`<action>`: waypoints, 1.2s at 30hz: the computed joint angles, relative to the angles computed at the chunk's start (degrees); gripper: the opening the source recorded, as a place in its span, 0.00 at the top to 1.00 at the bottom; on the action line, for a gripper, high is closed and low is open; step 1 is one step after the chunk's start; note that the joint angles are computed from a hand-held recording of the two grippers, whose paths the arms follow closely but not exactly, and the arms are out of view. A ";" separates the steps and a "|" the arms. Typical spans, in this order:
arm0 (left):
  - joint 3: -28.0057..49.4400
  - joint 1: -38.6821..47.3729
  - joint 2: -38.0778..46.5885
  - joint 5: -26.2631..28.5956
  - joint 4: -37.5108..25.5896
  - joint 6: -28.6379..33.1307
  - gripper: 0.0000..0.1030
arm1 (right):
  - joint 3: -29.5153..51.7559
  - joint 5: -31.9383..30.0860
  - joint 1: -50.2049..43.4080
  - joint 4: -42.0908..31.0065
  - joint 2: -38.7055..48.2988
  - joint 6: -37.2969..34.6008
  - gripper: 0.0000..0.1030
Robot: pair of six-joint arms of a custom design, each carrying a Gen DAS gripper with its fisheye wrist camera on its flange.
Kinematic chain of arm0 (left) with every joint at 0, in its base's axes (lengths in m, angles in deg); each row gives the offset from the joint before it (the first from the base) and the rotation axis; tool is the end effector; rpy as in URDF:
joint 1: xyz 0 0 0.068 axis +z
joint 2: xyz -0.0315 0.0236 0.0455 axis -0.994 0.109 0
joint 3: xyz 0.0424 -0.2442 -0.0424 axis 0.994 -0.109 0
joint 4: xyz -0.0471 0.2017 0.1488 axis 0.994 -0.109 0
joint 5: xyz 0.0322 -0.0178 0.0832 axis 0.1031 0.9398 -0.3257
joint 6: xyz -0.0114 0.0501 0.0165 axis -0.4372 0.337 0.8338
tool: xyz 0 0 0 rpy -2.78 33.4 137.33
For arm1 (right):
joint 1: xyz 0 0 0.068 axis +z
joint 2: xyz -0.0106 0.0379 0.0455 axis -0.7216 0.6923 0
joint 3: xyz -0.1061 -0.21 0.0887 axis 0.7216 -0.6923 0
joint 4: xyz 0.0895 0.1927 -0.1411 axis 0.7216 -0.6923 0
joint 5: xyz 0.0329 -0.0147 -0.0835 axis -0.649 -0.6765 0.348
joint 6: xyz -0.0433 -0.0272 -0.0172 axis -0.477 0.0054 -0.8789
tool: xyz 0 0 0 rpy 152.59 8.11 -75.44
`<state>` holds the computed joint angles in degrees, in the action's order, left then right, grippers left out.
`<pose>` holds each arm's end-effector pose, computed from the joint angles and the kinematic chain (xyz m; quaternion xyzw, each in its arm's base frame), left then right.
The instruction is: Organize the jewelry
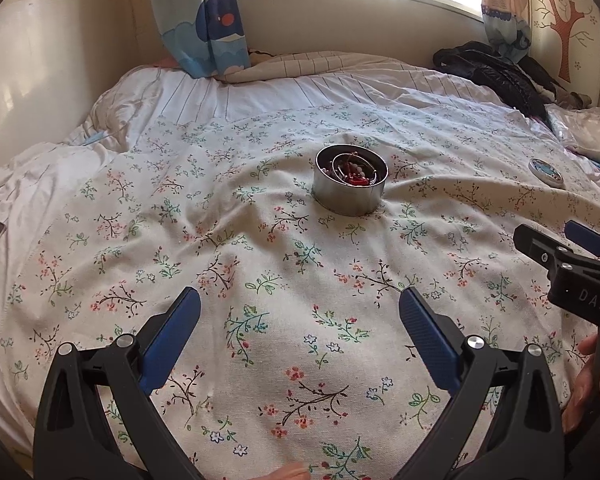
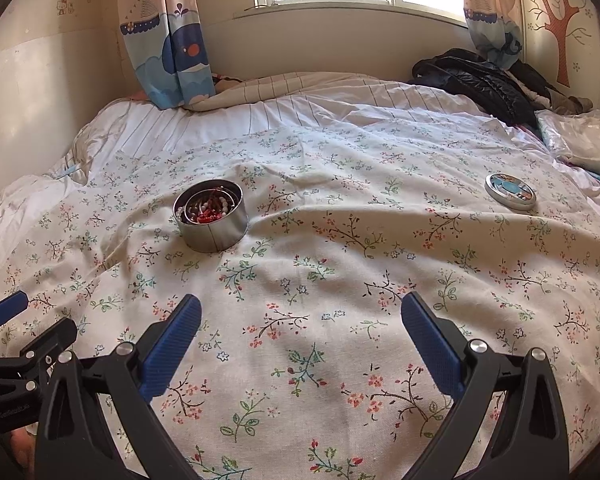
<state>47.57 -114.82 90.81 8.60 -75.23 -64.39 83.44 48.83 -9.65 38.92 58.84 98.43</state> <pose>0.2613 -0.1436 0.2474 0.0694 0.9179 0.0063 0.3907 0.2456 0.1608 0.2304 0.0734 0.9029 0.0205 0.4230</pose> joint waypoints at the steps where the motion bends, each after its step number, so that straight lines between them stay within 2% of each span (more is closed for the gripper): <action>1: -0.07 0.18 0.01 0.01 0.13 -0.20 0.07 | 0.03 0.12 0.03 0.00 0.04 0.20 0.07; 11: -0.67 -0.88 -0.61 -2.61 0.65 0.02 0.07 | 0.33 -0.10 -0.33 -0.34 0.25 0.41 0.07; 20: -1.38 1.94 -1.99 1.79 0.92 -1.13 0.07 | 0.35 -0.19 -0.41 -0.40 0.21 0.36 0.07; 30: -1.17 2.25 -1.72 1.90 0.87 -0.76 0.07 | 0.37 -0.17 -0.38 -0.42 0.29 0.37 0.07; 36: -0.90 3.63 -1.49 4.11 0.69 -1.11 0.07 | 0.44 -0.11 -0.34 -0.41 0.40 0.37 0.07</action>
